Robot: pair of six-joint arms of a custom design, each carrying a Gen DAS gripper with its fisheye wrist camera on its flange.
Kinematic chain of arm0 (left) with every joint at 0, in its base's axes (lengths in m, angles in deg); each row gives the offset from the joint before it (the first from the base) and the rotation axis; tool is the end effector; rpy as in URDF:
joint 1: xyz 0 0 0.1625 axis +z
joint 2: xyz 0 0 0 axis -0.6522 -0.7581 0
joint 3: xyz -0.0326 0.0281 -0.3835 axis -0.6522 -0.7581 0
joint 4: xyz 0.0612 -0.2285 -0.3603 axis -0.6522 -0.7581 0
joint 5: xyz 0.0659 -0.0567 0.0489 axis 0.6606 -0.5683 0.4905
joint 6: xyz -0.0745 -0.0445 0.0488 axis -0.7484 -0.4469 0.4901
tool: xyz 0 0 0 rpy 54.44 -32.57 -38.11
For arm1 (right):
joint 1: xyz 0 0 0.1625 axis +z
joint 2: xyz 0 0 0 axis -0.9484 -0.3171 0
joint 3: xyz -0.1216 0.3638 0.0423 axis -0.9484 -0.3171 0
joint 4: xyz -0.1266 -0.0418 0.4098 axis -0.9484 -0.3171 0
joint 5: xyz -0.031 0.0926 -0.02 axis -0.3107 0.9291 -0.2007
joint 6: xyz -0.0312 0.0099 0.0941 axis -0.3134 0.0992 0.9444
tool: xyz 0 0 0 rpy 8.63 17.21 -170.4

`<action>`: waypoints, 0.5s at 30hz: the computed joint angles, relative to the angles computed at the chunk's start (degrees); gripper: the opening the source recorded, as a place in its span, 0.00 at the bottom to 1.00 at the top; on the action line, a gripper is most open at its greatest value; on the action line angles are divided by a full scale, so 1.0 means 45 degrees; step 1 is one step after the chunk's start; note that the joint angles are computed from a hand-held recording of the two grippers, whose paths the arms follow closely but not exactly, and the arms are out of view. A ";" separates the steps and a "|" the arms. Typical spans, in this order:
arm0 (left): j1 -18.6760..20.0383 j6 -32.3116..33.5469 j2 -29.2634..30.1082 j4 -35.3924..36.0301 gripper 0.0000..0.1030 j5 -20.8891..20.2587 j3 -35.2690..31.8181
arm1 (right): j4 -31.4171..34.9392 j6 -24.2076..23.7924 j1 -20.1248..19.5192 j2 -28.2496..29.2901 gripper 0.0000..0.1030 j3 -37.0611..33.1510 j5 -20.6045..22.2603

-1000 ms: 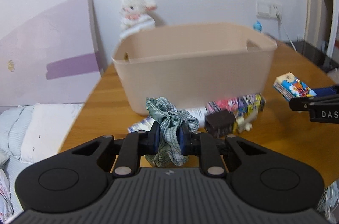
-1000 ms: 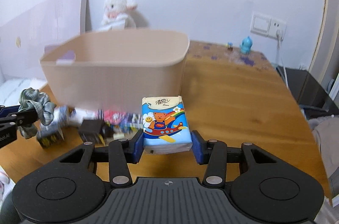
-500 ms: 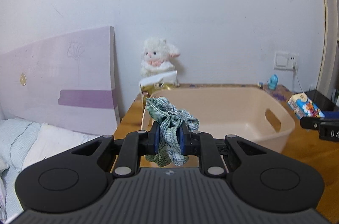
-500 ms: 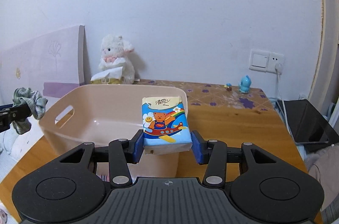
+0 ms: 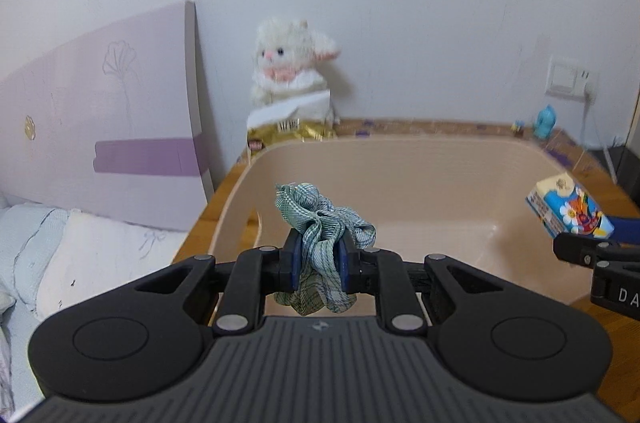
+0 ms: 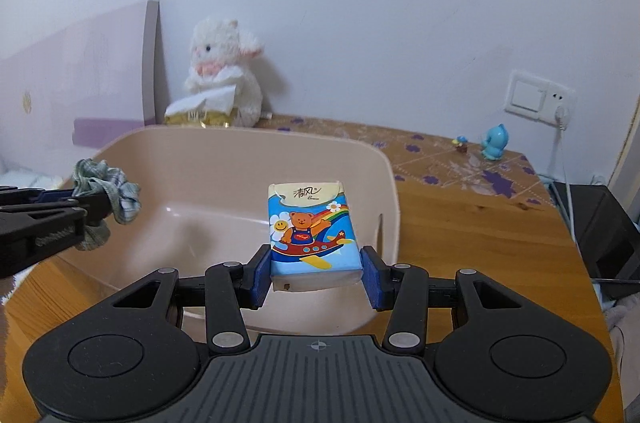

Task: Organize objects
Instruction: 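Lift both items over the basket and open both tools to drop them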

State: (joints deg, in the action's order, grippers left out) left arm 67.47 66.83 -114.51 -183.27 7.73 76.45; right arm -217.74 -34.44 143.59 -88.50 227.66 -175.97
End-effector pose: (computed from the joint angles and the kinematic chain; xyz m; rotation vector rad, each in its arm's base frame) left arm -0.3518 -0.4265 -0.0662 0.6932 2.0996 -1.0742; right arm -0.0039 -0.3815 0.2903 0.3856 -2.1069 1.0857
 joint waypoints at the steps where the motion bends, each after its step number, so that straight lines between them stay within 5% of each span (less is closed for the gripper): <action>1: 0.0119 -0.0253 0.0043 0.0534 0.20 -0.0015 -0.0168 | 0.0056 -0.0015 0.0065 0.0234 0.42 -0.0145 -0.0197; 5: 0.0567 -0.1327 0.0078 0.2476 0.20 -0.0339 -0.0601 | -0.0575 -0.0538 0.0427 0.1229 0.42 -0.0527 -0.1010; 11: 0.0414 -0.1203 0.0018 0.2425 0.28 -0.0269 -0.0369 | -0.0223 -0.0323 0.0623 0.1362 0.52 -0.0698 -0.1321; 15: -0.0002 -0.1026 -0.0169 0.1761 0.55 0.0125 0.0045 | -0.0351 -0.0387 0.0624 0.0960 0.62 -0.0311 -0.1096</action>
